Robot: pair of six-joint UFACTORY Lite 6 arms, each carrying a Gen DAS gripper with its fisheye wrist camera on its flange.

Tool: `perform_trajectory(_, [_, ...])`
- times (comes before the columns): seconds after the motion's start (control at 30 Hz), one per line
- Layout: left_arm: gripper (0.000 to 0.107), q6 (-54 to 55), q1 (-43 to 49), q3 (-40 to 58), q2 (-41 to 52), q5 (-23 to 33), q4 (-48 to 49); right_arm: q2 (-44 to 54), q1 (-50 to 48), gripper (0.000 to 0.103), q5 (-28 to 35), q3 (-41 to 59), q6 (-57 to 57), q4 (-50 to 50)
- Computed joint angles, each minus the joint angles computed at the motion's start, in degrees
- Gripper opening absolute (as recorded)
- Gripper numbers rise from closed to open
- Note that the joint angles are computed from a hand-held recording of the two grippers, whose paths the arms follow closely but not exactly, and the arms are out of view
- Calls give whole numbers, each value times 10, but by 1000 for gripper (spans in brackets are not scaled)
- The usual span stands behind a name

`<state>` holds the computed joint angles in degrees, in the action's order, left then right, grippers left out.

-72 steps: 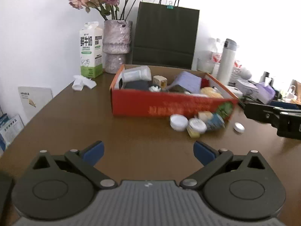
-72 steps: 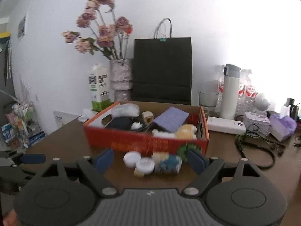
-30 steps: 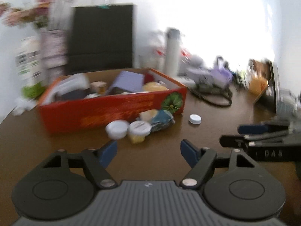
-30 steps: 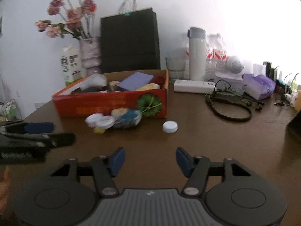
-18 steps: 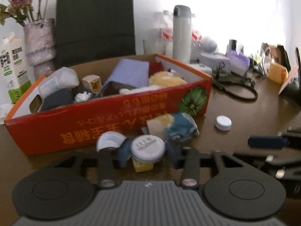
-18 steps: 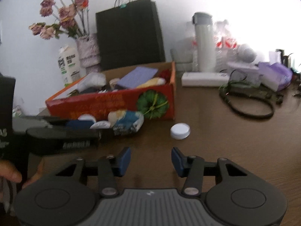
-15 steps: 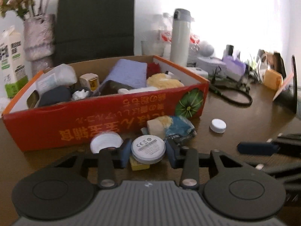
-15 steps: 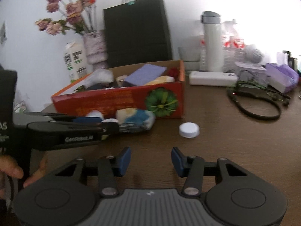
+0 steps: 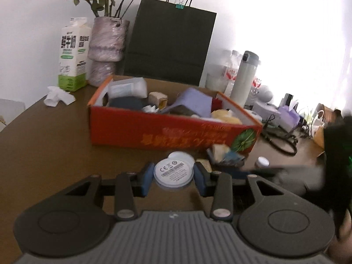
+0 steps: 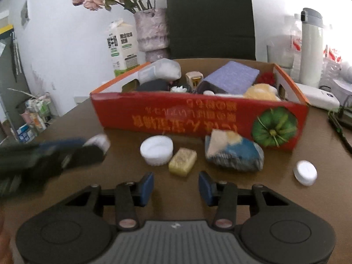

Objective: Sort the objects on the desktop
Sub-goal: 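Grasp the white round lid with the left gripper while the right grasps the yellow soap bar, then carry the lid and soap bar into the box and open both grippers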

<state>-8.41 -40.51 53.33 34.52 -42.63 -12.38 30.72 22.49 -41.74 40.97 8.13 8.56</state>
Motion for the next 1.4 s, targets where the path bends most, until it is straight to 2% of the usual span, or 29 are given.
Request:
perform_trajectory(0.17, [40,-15,4,-52,-23,-19,10,35,26,22,20,58,-90,129])
perform_trajectory(0.33, [40,17,-34,-116,-63,-49,-37,27,53,22,-6,30,-122,177])
perform_trajectory(0.5, [40,38,-88,-189,-120,-72,-82,-78,141,22,-50,-116,-112,254])
perform_trajectory(0.63, [40,37,-152,-250,-154,-98,-134,-190,292,22,-81,-256,-83,376])
perform_trajectory(0.77, [40,18,-224,-289,-152,-115,-190,-262,532,22,-81,-342,-55,600])
perform_trajectory(0.87, [40,-1,-277,-305,-133,-131,-225,-234,701,22,-90,-339,-24,767])
perform_trajectory(0.97, [41,-5,-320,-300,-103,-132,-266,-189,788,23,-98,-315,-21,849])
perform_trajectory(1.0, [41,4,-343,-297,-92,-145,-298,-178,793,27,-100,-305,-28,865])
perform_trajectory(1.07, [41,21,-363,-292,-86,-145,-327,-163,796,46,-103,-298,-10,862])
perform_trajectory(1.17, [45,10,-359,-292,-80,-151,-320,-133,776,50,-115,-286,17,831])
perform_trajectory(1.3, [49,23,-360,-284,-66,-160,-328,-100,731,44,-125,-262,0,805])
perform_trajectory(1.37, [41,24,-365,-281,-63,-164,-338,-99,723,20,-129,-261,4,795])
perform_trajectory(1.4, [40,22,-368,-282,-64,-165,-342,-98,723,20,-129,-258,-3,800])
